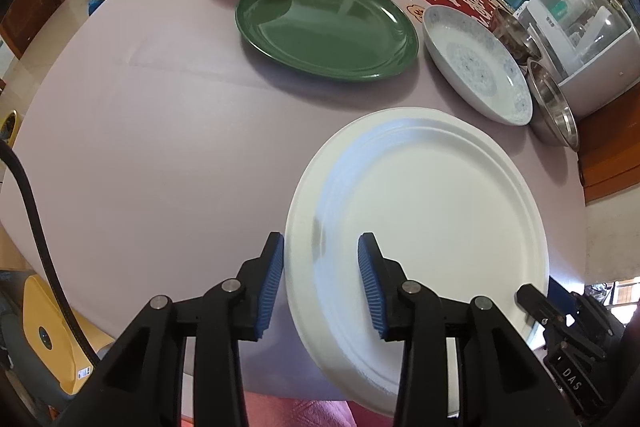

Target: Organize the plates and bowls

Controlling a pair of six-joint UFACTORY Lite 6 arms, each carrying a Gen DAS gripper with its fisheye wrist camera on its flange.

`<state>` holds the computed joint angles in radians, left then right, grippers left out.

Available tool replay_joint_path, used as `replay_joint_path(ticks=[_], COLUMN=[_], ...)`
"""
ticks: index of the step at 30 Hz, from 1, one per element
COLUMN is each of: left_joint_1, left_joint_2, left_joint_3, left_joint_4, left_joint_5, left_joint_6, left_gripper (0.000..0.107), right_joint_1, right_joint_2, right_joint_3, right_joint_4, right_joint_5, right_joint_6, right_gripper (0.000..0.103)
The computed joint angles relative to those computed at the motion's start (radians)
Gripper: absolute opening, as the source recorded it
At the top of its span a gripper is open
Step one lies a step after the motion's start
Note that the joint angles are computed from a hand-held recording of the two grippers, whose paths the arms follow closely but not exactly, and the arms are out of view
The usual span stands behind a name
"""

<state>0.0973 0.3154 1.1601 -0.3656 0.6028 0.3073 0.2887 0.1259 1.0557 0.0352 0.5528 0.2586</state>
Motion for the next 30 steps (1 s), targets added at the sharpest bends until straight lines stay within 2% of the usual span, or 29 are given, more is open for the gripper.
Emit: replay_joint_path(ticks=[7, 12, 15, 21, 25, 30], left_joint_1=[-0.005, 0.010, 0.043, 0.090, 0.120, 0.140], left_joint_2=[0.010, -0.042, -0.089, -0.127, -0.116, -0.111], left_joint_3=[0.015, -0.015, -0.043, -0.034, -0.002, 0.022], left_joint_4=[0.034, 0.056, 0.024, 0.036, 0.016, -0.008], left_joint_5=[-0.008, 0.011, 0.027, 0.059, 0.095, 0.118], left_joint_6=[-0.035, -0.018, 0.033, 0.041, 0.059, 0.135], left_gripper=[0.042, 0.056, 0.061, 0.067, 0.067, 0.067], right_joint_1=[0.003, 0.000, 0.000, 0.022, 0.048, 0.064], right_joint_2=[0.042, 0.056, 0.055, 0.041, 0.026, -0.001], right_joint_3=[0.007, 0.006, 0.001, -0.014, -0.018, -0.018], right_joint_4=[0.088, 0.146, 0.160, 0.115, -0.009, -0.152], right_joint_5=[0.002, -0.010, -0.024, -0.036, -0.029, -0.015], right_joint_6=[-0.087, -0.103, -0.087, 0.026, 0.183, 0.365], right_gripper=[0.047, 0.050, 0.051, 0.051, 0.064, 0.064])
